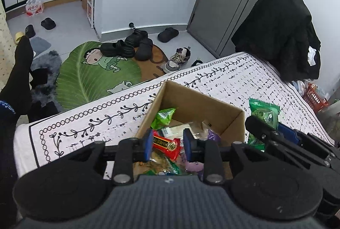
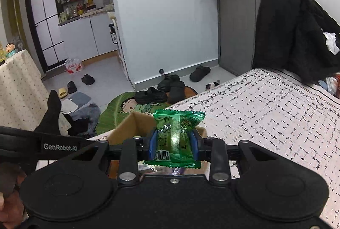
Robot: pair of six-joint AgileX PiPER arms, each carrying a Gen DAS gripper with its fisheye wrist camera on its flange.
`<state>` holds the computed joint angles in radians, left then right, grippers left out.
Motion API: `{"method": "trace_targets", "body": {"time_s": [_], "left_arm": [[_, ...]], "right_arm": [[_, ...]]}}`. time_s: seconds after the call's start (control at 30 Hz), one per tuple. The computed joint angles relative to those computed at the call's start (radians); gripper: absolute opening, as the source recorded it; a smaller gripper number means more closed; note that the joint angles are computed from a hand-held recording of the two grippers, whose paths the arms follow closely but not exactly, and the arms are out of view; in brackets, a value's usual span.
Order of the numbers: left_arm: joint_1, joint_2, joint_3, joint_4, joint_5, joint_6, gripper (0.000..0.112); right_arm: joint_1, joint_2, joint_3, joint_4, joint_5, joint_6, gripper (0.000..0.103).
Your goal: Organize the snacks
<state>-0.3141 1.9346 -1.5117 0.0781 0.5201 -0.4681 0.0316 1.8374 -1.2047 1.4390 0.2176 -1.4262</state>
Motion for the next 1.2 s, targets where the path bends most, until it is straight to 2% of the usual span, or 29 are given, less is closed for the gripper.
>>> {"method": "trace_targets", "body": {"time_s": [0.07, 0.1, 0.17, 0.23, 0.47, 0.57, 0.7, 0.83, 0.9, 0.97, 1.07, 1.2], "left_arm": [[0.012, -0.011, 0.01, -0.029, -0.002, 0.031, 0.042], [0.017, -0.018, 0.016, -0.043, -0.001, 0.044, 0.045], [0.025, -0.032, 0.025, -0.066, 0.002, 0.072, 0.055], [0.03, -0.044, 0.029, -0.082, 0.004, 0.097, 0.06], [0.047, -0.099, 0.051, -0.166, 0.032, 0.178, 0.081], [0.046, -0.135, 0.075, -0.195, 0.043, 0.208, 0.087], [0.032, -0.185, 0.107, -0.194, 0.066, 0.214, 0.091], [0.017, -0.228, 0.128, -0.19, 0.102, 0.227, 0.092], [0.011, -0.252, 0.144, -0.203, 0.113, 0.241, 0.092], [0.001, -0.276, 0.16, -0.206, 0.122, 0.245, 0.096], [-0.024, -0.313, 0.183, -0.168, 0.142, 0.227, 0.098], [-0.051, -0.365, 0.219, -0.131, 0.164, 0.228, 0.099]], "right_arm": [[0.009, -0.005, -0.005, -0.02, -0.003, 0.017, 0.04], [0.017, -0.009, -0.005, -0.036, -0.014, 0.031, 0.049], [0.029, -0.024, 0.004, -0.042, -0.042, 0.035, 0.059], [0.032, -0.043, 0.017, -0.054, -0.053, 0.054, 0.06], [0.011, -0.125, 0.068, -0.355, -0.046, 0.378, 0.06], [-0.003, -0.165, 0.101, -0.438, -0.036, 0.481, 0.061], [-0.023, -0.224, 0.147, -0.541, -0.008, 0.612, 0.066], [-0.041, -0.29, 0.197, -0.582, 0.022, 0.676, 0.071], [-0.047, -0.325, 0.222, -0.618, 0.034, 0.714, 0.078], [-0.063, -0.359, 0.247, -0.591, 0.056, 0.699, 0.079], [-0.081, -0.403, 0.275, -0.638, 0.078, 0.735, 0.08], [-0.093, -0.471, 0.315, -0.741, 0.085, 0.827, 0.089]]}}
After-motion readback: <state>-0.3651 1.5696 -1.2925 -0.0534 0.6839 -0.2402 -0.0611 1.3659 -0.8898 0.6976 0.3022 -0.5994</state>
